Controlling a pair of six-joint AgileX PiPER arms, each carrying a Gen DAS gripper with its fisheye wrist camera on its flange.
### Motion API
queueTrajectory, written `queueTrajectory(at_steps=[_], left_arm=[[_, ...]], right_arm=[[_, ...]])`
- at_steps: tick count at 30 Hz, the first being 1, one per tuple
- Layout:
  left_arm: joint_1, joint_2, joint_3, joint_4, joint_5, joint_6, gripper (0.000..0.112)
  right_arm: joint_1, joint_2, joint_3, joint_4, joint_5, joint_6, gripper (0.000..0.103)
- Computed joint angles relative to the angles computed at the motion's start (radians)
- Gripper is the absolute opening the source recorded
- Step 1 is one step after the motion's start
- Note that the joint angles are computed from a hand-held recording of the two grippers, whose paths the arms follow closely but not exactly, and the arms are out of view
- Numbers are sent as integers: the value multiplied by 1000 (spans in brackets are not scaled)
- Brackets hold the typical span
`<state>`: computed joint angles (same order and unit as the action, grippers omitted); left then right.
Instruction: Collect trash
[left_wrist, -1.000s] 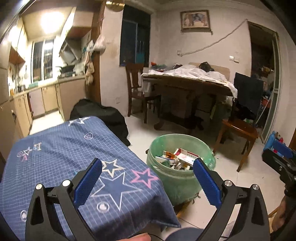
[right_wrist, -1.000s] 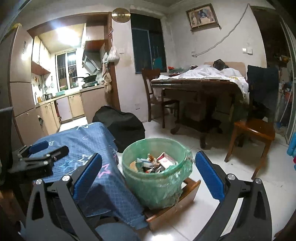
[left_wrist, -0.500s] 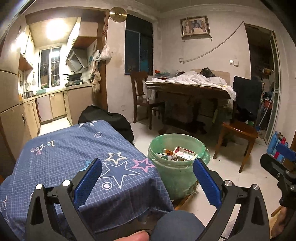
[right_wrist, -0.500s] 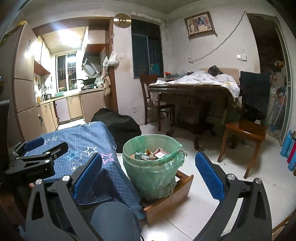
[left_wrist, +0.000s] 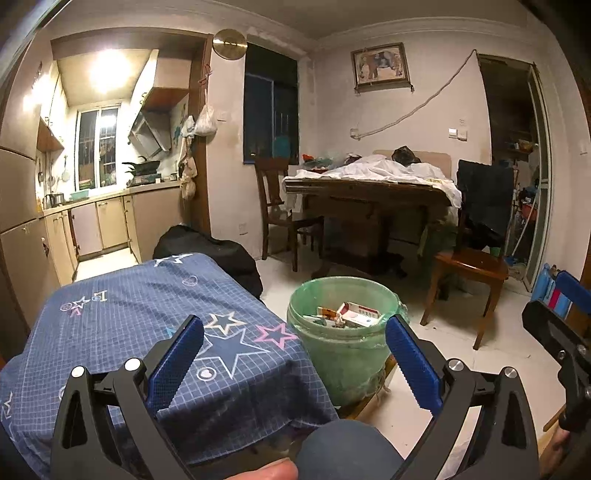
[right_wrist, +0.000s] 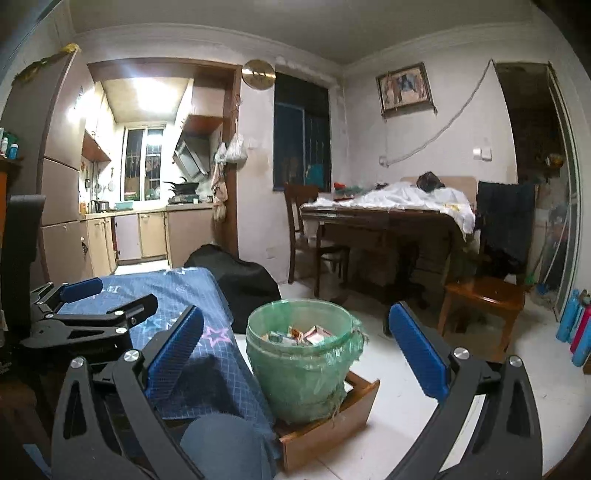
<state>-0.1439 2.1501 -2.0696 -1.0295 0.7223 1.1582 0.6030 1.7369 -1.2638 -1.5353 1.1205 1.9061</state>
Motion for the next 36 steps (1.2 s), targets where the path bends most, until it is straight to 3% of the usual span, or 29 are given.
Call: queueTrajectory(at_steps=[6,14,21,36], left_arm=[[-9,53,-9,0,9,11,98],[-44,100,8,34,-56,45,98],[-49,81,74,-51,-99,150,98],[-50,73,97,-85,-103,188,98]], right_arm=[[-13,8,39,-11,-15,48,97],[-39,16,68,14,-63,83,97],[-41,18,74,13,-73,92,97],[-52,23,73,17,-80,96,97]])
